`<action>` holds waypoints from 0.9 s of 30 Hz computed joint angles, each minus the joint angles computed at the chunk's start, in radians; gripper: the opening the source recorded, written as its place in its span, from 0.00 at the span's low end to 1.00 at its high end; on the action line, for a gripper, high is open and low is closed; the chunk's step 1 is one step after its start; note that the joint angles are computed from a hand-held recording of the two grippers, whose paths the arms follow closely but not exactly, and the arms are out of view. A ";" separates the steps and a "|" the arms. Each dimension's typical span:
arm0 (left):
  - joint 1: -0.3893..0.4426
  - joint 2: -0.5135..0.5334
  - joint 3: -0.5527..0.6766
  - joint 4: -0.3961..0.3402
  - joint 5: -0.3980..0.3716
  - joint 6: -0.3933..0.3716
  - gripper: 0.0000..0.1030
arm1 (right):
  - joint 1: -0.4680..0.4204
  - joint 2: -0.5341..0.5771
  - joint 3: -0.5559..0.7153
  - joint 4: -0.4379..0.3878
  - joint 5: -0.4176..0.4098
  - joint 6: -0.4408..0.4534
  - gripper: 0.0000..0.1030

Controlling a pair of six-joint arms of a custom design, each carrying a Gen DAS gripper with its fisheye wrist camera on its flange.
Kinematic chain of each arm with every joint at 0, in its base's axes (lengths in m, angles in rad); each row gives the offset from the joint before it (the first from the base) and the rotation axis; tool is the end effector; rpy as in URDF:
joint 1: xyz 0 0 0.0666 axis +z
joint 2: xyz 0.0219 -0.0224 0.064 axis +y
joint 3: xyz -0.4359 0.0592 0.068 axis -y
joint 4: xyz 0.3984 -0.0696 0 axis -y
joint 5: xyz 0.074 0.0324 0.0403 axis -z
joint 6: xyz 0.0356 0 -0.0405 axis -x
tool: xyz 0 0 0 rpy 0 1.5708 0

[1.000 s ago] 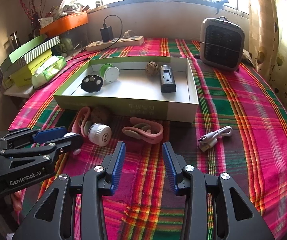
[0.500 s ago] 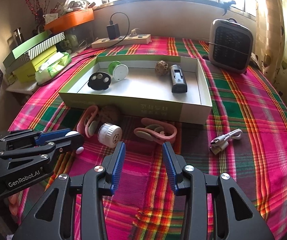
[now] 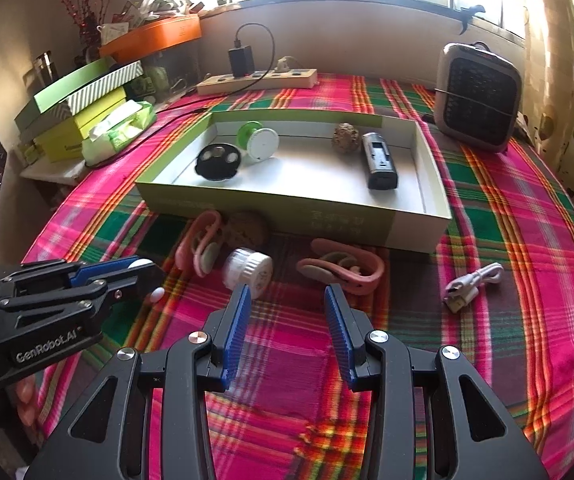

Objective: Organize objects
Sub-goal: 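Grasp the white round jar with the right tool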

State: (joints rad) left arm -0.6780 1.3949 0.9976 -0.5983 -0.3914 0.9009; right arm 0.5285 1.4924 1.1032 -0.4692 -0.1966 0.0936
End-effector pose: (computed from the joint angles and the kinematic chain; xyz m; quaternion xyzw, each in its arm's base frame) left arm 0.3493 -0.2644 0.3277 -0.1594 0.9287 -0.0662 0.3283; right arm 0.4243 0.2554 0.3368 -0.3180 0.8775 0.1647 0.3190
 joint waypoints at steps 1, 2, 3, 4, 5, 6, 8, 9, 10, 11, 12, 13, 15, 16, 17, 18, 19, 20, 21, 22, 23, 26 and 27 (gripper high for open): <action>0.002 -0.003 -0.004 0.000 -0.002 0.006 0.19 | 0.003 0.001 0.002 -0.001 -0.004 0.002 0.39; 0.003 -0.005 -0.005 -0.002 -0.006 0.008 0.19 | 0.007 0.003 0.004 -0.002 -0.004 0.004 0.39; 0.004 -0.006 -0.007 -0.002 -0.007 0.006 0.19 | 0.013 0.004 0.006 -0.001 -0.004 0.004 0.39; 0.006 -0.008 -0.010 0.001 -0.006 0.007 0.19 | 0.016 0.006 0.008 0.000 -0.006 0.004 0.39; 0.006 -0.009 -0.012 0.003 -0.005 0.008 0.19 | 0.019 0.009 0.011 0.000 -0.010 0.003 0.39; 0.007 -0.010 -0.014 0.006 -0.005 0.007 0.19 | 0.022 0.014 0.016 -0.005 -0.012 0.002 0.39; 0.007 -0.014 -0.018 0.011 -0.002 0.008 0.19 | 0.026 0.021 0.021 -0.006 -0.016 0.002 0.39; 0.007 -0.016 -0.020 0.012 -0.002 0.008 0.19 | 0.031 0.026 0.026 -0.008 -0.011 0.003 0.39; 0.007 -0.017 -0.020 0.012 -0.001 0.006 0.19 | 0.034 0.030 0.028 -0.008 -0.004 0.003 0.39; 0.007 -0.017 -0.021 0.013 -0.001 0.005 0.19 | 0.038 0.036 0.033 -0.010 0.003 0.001 0.39; 0.007 -0.017 -0.021 0.014 -0.001 0.005 0.19 | 0.039 0.040 0.037 -0.013 0.001 -0.001 0.39; 0.008 -0.018 -0.022 0.016 0.000 0.003 0.19 | 0.039 0.043 0.039 -0.014 -0.003 -0.002 0.39; 0.010 -0.018 -0.023 0.021 0.003 0.002 0.19 | 0.042 0.051 0.047 -0.021 -0.001 -0.001 0.39; 0.011 -0.019 -0.024 0.022 0.004 0.000 0.20 | 0.043 0.054 0.049 -0.023 -0.001 -0.001 0.39; 0.011 -0.019 -0.024 0.022 0.004 0.001 0.20 | 0.044 0.057 0.052 -0.024 0.000 -0.001 0.39; 0.011 -0.019 -0.024 0.022 0.004 0.002 0.20 | 0.044 0.057 0.053 -0.025 0.000 -0.002 0.39; 0.011 -0.019 -0.025 0.024 0.004 0.000 0.20 | 0.044 0.058 0.054 -0.024 0.000 -0.002 0.39; 0.011 -0.019 -0.025 0.024 0.004 0.000 0.20 | 0.044 0.060 0.055 -0.025 0.000 -0.002 0.39; 0.012 -0.020 -0.025 0.025 0.005 -0.001 0.20 | 0.044 0.060 0.055 -0.025 0.002 -0.003 0.39; 0.011 -0.019 -0.025 0.023 0.005 0.001 0.20 | 0.044 0.060 0.055 -0.025 0.003 -0.005 0.39; 0.012 -0.019 -0.025 0.023 0.005 0.001 0.20 | 0.044 0.061 0.056 -0.027 0.005 -0.007 0.39; 0.012 -0.019 -0.024 0.022 0.004 0.000 0.20 | 0.044 0.065 0.060 -0.034 0.013 -0.013 0.36; 0.013 -0.019 -0.025 0.023 0.004 0.000 0.20 | 0.043 0.066 0.062 -0.037 0.017 -0.016 0.32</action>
State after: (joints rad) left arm -0.6655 1.3760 0.9727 -0.5748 -0.3875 0.9004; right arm 0.5718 1.5587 1.1650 -0.5057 -0.1792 0.0778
